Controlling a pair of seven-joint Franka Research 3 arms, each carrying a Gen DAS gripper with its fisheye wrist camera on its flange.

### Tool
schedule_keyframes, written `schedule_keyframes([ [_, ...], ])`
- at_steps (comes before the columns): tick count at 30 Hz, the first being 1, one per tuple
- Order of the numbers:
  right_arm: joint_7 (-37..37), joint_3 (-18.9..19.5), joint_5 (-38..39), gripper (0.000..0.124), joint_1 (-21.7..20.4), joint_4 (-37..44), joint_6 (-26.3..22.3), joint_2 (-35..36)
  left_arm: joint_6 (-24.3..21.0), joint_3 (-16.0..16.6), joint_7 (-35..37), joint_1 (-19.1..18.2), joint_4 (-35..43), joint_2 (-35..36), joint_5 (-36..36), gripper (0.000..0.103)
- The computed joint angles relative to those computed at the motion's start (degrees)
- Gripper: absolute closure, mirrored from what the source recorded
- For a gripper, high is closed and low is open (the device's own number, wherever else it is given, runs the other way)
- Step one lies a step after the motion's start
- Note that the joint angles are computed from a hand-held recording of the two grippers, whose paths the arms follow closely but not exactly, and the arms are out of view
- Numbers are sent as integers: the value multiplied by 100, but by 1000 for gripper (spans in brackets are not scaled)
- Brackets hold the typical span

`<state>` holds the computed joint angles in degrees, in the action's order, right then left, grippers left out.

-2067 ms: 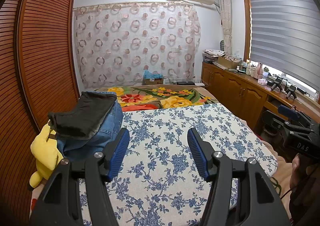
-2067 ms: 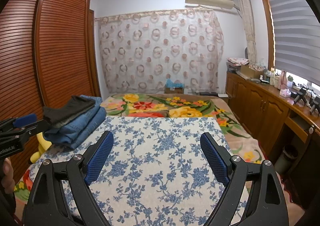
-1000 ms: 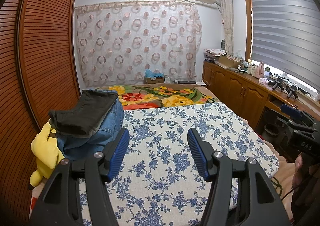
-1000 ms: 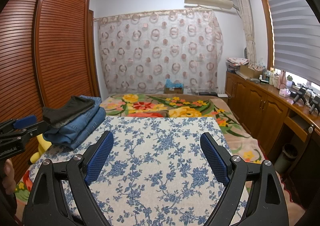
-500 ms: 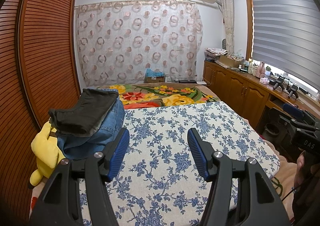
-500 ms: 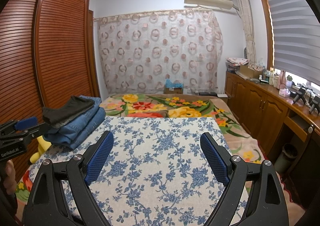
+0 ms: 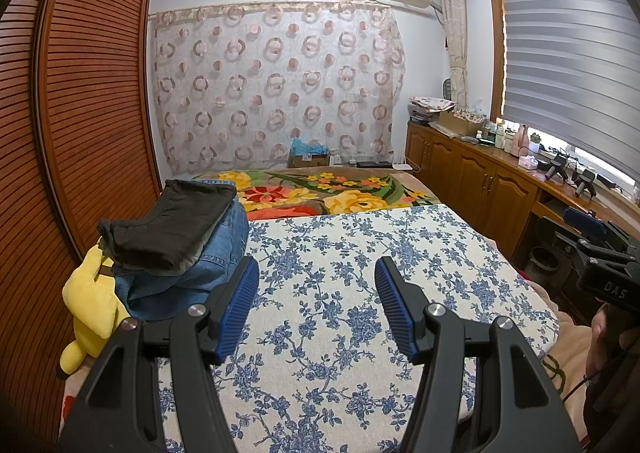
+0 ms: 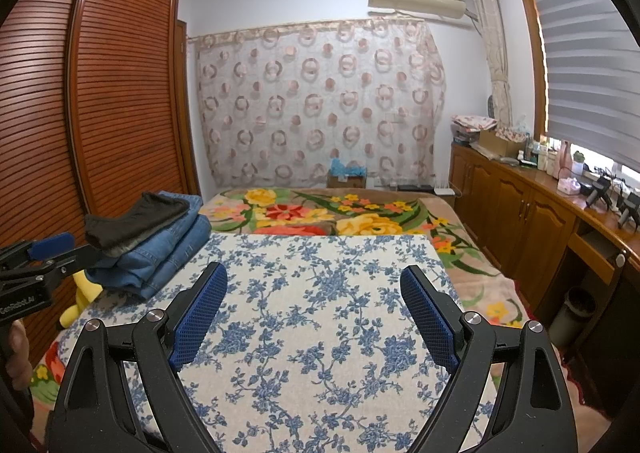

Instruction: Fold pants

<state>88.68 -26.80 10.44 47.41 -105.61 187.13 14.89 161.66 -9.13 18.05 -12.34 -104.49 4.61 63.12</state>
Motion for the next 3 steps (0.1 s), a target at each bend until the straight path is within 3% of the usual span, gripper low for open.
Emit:
schedule_keyframes([
  [3, -12, 54, 11, 34, -47, 1, 5, -6, -7, 1, -11, -7, 1, 1, 7, 43],
])
